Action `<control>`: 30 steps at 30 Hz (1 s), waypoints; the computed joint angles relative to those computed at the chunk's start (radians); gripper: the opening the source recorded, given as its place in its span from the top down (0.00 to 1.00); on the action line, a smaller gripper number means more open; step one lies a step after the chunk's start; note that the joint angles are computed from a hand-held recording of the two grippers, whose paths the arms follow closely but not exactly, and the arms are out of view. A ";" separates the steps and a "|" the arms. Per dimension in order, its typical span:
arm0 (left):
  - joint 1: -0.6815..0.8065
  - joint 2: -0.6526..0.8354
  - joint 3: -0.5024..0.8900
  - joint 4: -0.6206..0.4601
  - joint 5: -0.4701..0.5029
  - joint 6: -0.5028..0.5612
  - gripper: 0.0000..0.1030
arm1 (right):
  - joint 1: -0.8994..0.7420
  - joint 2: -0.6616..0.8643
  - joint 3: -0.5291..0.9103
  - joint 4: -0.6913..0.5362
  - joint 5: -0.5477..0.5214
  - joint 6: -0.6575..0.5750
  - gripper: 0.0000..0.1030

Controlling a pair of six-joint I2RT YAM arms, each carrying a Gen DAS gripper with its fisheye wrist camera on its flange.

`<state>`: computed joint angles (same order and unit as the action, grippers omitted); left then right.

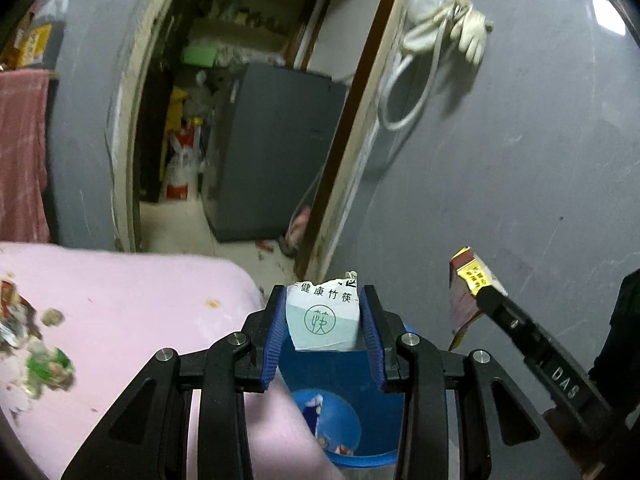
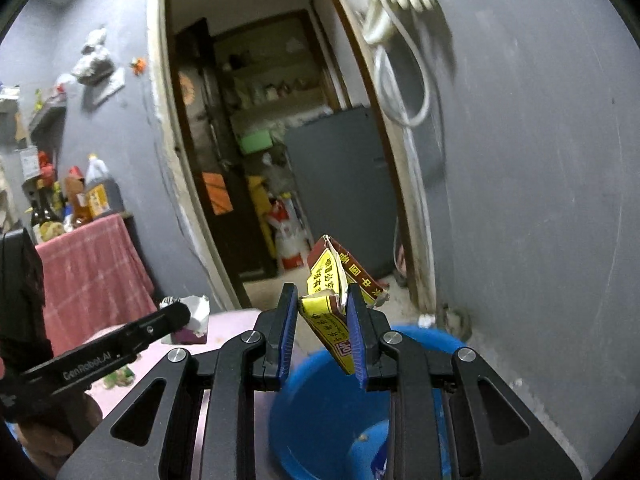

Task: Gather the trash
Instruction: 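Carry the paper box and yellow wrapper over the blue basin and release both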

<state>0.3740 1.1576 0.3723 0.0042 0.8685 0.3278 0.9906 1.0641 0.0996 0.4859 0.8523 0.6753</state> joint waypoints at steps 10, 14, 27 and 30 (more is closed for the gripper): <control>-0.120 0.242 0.074 0.058 -0.084 -0.080 0.69 | -0.160 0.109 -0.063 0.142 -0.212 0.038 0.77; -0.149 0.302 0.099 0.080 -0.096 -0.110 0.68 | -0.182 0.155 -0.046 0.152 -0.234 0.054 0.76; -0.088 0.312 0.127 -0.003 -0.033 -0.075 0.58 | -0.195 0.176 -0.025 0.124 -0.243 0.081 0.73; -0.063 0.282 0.123 -0.014 -0.028 -0.063 0.56 | -0.174 0.152 -0.021 0.099 -0.207 0.083 0.67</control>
